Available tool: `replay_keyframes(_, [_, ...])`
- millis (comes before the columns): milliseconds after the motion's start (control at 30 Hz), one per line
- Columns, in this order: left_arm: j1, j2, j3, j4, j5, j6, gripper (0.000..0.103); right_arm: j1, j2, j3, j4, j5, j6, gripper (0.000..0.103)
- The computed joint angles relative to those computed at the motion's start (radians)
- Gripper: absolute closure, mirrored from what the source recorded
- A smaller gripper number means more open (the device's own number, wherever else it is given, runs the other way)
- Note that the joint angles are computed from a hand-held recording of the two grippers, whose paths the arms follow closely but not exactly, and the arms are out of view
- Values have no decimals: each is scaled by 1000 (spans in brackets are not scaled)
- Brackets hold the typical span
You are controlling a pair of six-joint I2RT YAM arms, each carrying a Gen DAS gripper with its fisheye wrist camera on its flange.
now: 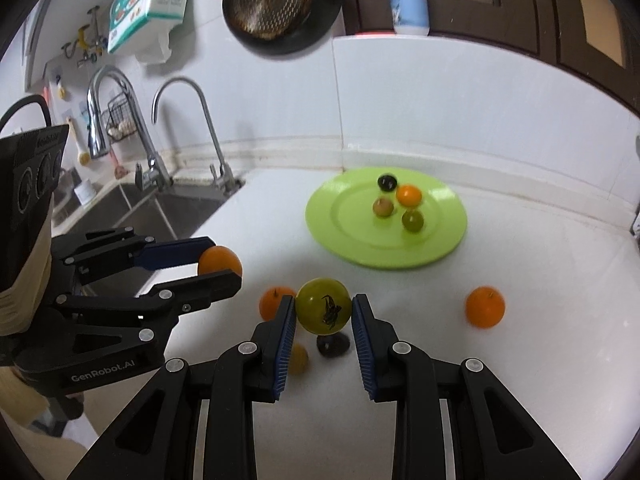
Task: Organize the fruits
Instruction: 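Grasp a mandarin with the left tool while the right tool grasps a green lime, then carry the mandarin and lime over the green plate and open both tools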
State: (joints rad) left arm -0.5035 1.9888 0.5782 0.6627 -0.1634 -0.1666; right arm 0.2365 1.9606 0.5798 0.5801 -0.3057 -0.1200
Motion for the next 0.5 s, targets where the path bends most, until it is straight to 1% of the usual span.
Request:
replay_keyframes(167, [10,-21,25,-14,-9,14,68,-5,-31,11,9,5,11,73])
replay_keyframes(500, [50,-36,106,-56,-15,47,68,-15,-40,89,-12,12,23,73])
